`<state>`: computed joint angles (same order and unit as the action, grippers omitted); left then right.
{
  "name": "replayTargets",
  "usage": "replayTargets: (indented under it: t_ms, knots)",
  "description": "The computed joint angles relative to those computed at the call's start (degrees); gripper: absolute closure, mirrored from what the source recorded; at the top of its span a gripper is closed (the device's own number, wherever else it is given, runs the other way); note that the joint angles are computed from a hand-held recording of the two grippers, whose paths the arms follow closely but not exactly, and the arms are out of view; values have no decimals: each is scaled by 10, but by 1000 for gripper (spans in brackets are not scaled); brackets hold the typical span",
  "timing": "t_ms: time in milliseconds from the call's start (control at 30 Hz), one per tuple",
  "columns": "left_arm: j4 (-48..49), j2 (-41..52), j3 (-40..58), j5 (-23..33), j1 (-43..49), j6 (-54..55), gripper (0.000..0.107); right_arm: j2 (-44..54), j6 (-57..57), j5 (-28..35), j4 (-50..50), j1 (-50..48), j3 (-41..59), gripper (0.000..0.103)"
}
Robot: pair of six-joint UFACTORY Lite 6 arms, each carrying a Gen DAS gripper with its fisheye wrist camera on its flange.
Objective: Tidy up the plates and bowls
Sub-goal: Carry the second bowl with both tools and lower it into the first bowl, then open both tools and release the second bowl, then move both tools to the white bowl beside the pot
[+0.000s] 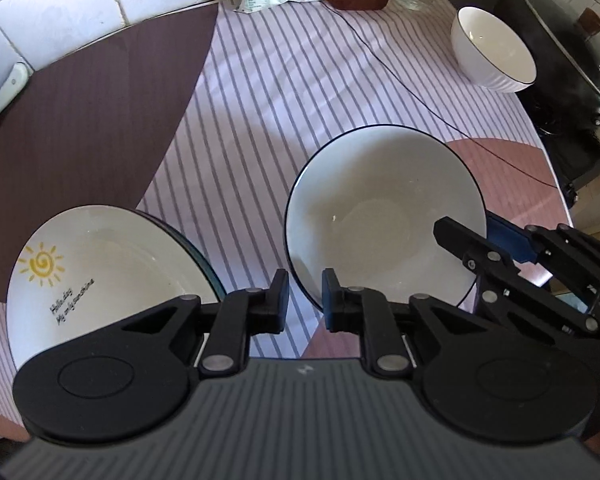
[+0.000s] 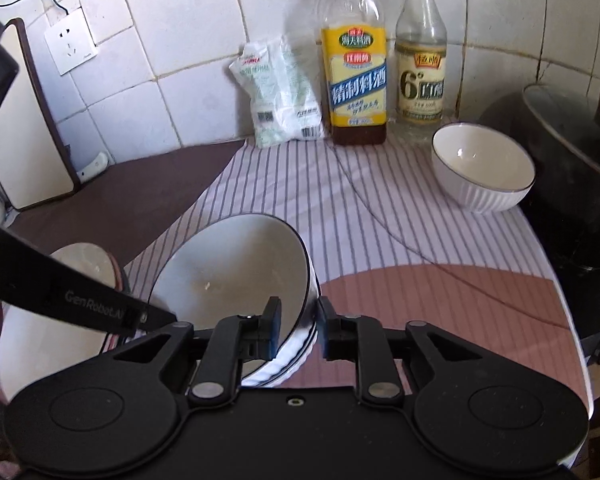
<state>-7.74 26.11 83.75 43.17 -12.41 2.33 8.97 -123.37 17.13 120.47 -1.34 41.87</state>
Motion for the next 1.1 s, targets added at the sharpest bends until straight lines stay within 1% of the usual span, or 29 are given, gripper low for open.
replayTargets:
  t_ms: [100,200,233,300,333,367,467,500,533,600,633,733,767,833,900,1000,1100]
  knots:
    - [21,-17,-11,-2,-9,-15,82,-15,-17,11,23,-5,-17,78]
    - [15,-33,-9,15,-6,-8,75,-48,-3,22,0,-16,-41,78]
    - [17,-40,-9,21,-7,-9,70,-62,10,30,-16,-23,-50,76]
    - [27,-59,-12,29,-10,-21,60,-97,26,53,-37,-40,-73,68]
    - [24,-72,-18,29,-10,-20,59,-116,32,71,-50,-53,-86,61]
    - [23,-82,-21,32,-9,-19,59,-134,43,87,-67,-66,-97,56]
    - [25,-108,-24,43,-14,-23,58,-190,68,107,-112,-95,-122,53]
    - [28,-116,-23,46,-17,-25,55,-210,81,105,-127,-103,-128,51]
    - [30,-124,-23,49,-20,-23,52,-236,94,101,-144,-109,-136,48]
    - [38,-136,-18,57,-28,-18,49,-290,118,116,-188,-136,-158,42]
    - [41,-140,-14,62,-32,-14,49,-314,135,124,-217,-152,-166,37]
    - [56,-147,2,71,-49,-19,47,-362,178,133,-290,-190,-176,35]
    - [62,-148,7,70,-56,-25,47,-371,191,128,-309,-199,-177,34]
    - [65,-149,16,71,-67,-28,45,-379,186,110,-313,-212,-182,33]
    - [65,-139,34,79,-78,-32,44,-375,137,127,-295,-246,-190,32]
    - [62,-112,67,93,-94,-24,39,-350,70,139,-259,-281,-190,31]
    - [53,-62,116,115,-109,-15,39,-312,49,162,-251,-315,-173,30]
